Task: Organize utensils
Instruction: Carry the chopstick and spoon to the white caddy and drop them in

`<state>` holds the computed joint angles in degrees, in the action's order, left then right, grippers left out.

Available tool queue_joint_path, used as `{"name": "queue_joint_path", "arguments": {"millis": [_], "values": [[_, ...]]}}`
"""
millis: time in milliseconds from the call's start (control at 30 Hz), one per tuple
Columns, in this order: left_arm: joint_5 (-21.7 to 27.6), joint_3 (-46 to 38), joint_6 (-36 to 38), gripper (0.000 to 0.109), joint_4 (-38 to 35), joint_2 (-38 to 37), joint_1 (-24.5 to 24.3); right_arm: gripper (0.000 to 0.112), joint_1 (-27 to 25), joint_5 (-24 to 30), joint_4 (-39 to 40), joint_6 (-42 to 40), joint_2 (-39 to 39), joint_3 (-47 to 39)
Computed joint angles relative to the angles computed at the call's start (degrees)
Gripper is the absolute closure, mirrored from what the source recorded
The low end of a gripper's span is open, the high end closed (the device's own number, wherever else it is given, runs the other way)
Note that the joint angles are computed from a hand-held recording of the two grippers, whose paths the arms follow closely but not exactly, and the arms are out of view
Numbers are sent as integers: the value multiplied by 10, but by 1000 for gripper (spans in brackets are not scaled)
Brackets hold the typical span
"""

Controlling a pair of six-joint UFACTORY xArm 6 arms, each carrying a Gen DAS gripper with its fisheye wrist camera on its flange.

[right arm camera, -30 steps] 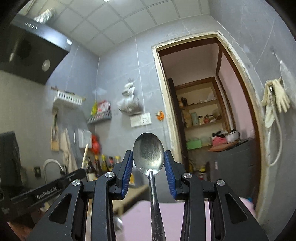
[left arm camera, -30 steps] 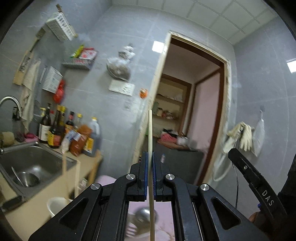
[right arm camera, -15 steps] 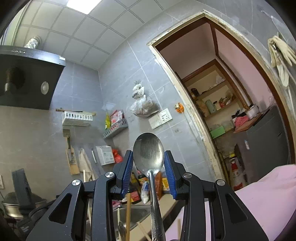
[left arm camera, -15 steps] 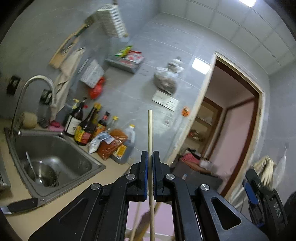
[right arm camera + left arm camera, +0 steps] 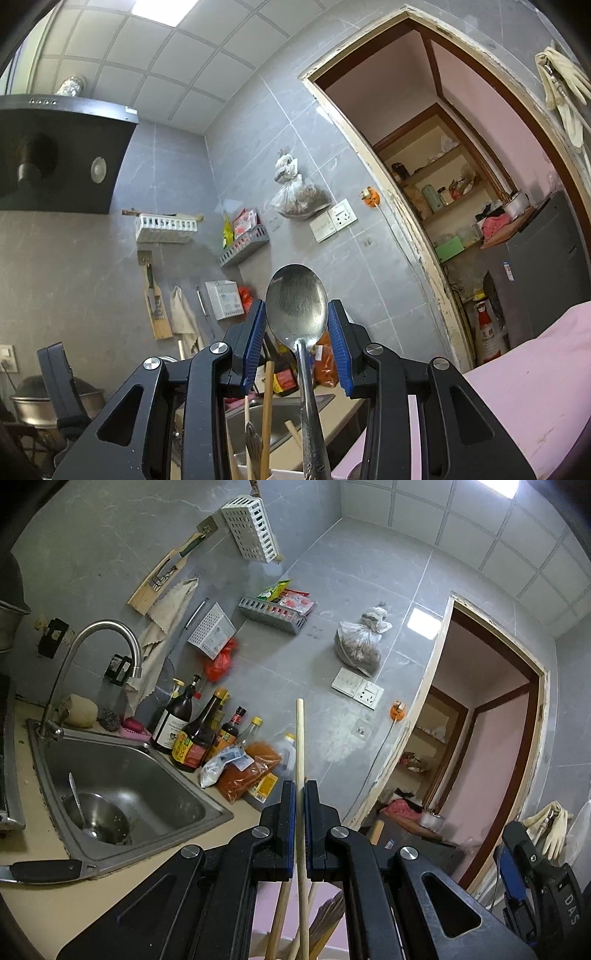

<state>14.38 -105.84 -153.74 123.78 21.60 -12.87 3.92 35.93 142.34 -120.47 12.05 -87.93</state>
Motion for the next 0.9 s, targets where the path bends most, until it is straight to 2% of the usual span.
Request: {"name": "queue_joint_path", "arguments": {"millis": [367, 600, 900], "values": [[4, 2, 34, 106, -7, 12, -13, 80, 33, -76, 104, -184, 10, -9], [-9, 2, 63, 106, -17, 21, -15, 80, 37, -99, 123, -216, 21, -14], [-37, -8, 112, 106, -40, 36, -20, 80, 35, -104, 111, -212, 15, 0]]}}
